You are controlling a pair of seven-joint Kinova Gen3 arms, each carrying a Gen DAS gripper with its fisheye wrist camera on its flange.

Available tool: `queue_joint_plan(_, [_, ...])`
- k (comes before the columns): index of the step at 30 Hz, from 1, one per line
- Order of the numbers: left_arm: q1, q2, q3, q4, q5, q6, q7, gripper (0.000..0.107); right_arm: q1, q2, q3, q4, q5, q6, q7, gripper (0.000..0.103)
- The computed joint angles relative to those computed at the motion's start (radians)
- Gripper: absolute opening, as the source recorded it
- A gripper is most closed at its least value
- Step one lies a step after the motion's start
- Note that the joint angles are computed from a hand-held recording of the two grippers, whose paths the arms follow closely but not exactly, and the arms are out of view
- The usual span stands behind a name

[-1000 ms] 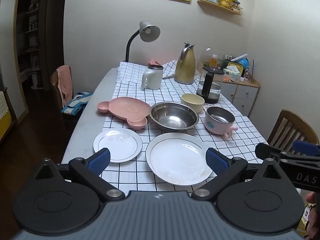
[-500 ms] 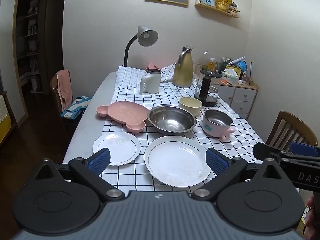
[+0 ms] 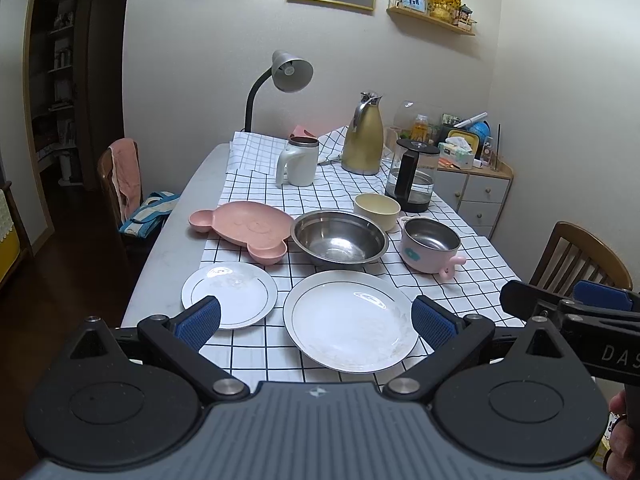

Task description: Organize plates and bowls

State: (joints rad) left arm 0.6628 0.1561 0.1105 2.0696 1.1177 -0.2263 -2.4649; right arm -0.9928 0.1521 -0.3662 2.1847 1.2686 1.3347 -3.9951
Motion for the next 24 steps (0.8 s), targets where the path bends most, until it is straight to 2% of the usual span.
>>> queue_joint_plan(12, [0.003, 0.003, -0.009, -0.005, -0.016, 0.016, 0.019, 0.102, -0.002, 0.005, 0.004, -0.006, -0.009, 0.012, 0.010, 0.103])
queue_joint_plan(15, [0.019, 0.006, -0.026, -0.013, 0.033, 0.018, -0.026, 0.102, -0.001, 0.006, 0.005, -0.006, -0.008, 0.013, 0.015, 0.103])
queue_joint_plan(19, [0.007, 0.009, -0.022, -0.018, 0.045, 0.030, -0.035, 0.102, 0.004, 0.007, 0.007, -0.009, -0.006, 0.006, 0.025, 0.103])
queue_joint_plan(24, [-0.005, 0.013, -0.024, -0.023, 0.004, 0.052, 0.000, 0.102, 0.007, 0.011, 0.011, -0.011, -0.002, 0.003, 0.027, 0.103])
